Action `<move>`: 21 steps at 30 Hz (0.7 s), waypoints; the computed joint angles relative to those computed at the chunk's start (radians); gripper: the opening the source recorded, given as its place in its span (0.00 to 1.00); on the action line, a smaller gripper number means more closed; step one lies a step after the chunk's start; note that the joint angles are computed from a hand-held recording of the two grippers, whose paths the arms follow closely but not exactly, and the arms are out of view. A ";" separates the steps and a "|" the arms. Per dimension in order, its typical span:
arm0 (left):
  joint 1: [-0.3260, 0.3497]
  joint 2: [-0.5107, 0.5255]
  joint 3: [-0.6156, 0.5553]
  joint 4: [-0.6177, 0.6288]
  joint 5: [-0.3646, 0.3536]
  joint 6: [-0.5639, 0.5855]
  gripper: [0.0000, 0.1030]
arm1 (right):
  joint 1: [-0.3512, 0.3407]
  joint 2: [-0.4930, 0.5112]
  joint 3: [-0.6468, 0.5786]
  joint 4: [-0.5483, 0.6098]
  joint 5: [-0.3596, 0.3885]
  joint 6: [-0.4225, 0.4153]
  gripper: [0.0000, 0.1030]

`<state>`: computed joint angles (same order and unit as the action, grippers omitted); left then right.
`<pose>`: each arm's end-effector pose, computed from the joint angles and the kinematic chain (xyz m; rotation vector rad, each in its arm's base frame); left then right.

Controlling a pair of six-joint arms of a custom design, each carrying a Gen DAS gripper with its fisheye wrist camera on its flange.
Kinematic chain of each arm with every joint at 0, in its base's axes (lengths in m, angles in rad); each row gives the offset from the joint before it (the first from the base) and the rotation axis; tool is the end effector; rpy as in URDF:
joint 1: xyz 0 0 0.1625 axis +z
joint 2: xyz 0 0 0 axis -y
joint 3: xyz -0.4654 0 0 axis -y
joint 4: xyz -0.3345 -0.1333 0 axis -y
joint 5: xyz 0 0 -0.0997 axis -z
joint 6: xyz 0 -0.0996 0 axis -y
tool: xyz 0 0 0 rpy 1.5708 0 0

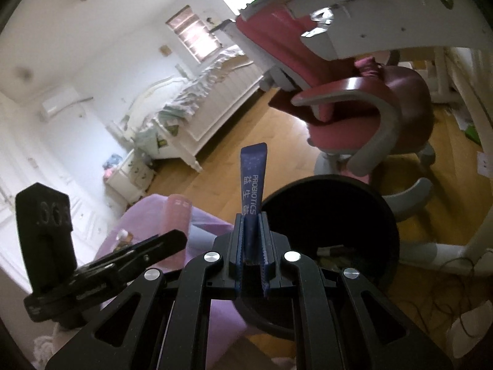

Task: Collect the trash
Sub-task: 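Carry the roller and blue stick over the black bin and open both tools, then grasp the clear plastic cup with the left tool while the right tool grasps the black card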

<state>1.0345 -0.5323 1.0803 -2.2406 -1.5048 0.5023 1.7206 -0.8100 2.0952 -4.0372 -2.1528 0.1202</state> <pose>-0.2873 -0.7571 0.1379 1.5192 2.6701 -0.1890 0.1568 -0.5123 0.2393 -0.4218 -2.2743 1.5980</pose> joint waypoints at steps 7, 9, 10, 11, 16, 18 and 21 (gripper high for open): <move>-0.006 -0.026 0.067 -0.125 0.000 0.019 0.87 | -0.007 0.005 0.011 -0.025 -0.038 0.025 0.66; -0.002 -0.033 0.067 -0.130 0.010 0.014 0.87 | -0.007 0.009 0.005 -0.016 -0.036 0.031 0.67; 0.003 -0.038 0.065 -0.132 0.010 0.010 0.87 | -0.004 0.013 -0.005 -0.001 -0.036 0.035 0.67; 0.007 -0.042 0.064 -0.134 0.012 0.005 0.87 | -0.005 0.015 -0.011 0.009 -0.033 0.035 0.67; 0.047 -0.064 0.027 -0.139 0.034 -0.040 0.87 | 0.020 0.045 -0.079 0.087 -0.016 0.020 0.75; 0.072 -0.071 -0.003 -0.144 0.047 -0.061 0.87 | 0.033 0.063 -0.123 0.142 -0.001 0.008 0.76; 0.110 -0.073 -0.063 -0.142 0.078 -0.096 0.87 | 0.053 0.090 -0.187 0.225 0.019 -0.011 0.76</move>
<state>1.1450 -0.6050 1.0177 -2.3824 -1.4268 0.4062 1.7739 -0.7197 1.9081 -3.8124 -2.1341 0.1089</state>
